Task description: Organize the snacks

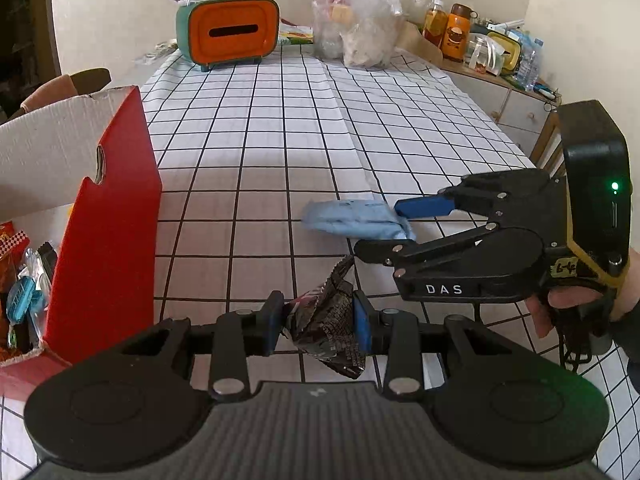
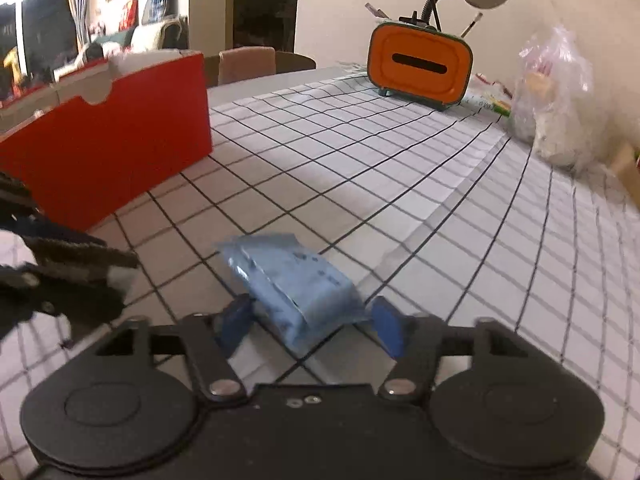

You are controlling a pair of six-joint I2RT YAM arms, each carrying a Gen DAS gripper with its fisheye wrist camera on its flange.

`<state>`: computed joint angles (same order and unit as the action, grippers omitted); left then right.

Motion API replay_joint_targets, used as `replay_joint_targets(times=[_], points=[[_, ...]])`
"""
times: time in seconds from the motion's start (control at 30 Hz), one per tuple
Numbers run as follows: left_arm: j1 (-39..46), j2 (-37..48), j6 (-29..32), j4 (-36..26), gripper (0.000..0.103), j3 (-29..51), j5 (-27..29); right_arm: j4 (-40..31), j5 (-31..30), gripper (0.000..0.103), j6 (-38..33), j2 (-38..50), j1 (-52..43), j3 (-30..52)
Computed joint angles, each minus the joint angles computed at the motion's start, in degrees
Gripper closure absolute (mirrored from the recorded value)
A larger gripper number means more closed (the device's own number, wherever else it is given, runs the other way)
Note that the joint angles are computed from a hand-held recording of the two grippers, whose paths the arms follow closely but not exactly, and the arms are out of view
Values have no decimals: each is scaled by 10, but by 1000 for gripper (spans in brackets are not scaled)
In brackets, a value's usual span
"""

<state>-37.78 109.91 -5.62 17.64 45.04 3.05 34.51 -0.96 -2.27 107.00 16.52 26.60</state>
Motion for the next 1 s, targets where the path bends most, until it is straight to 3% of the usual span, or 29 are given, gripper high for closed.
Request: replay_joint_targets(times=[0.13,0.3,0.43,0.83,1.0], points=[[2,0,0,2,68,-2,4,18,19,67,12,-3,20,-13],[4,-5,0,13,68,-12,4,45,36,77,28,-17,43,-37],[7,-9,1,18,68,-18,9,83,59,99,65,-31,59,-63],[14,-20,2,25,68,-35,17,80,164,103,168,-102,144,-124],[14,-35,4,31,68,-50,17,47,247,103,200,-158,204,-150]])
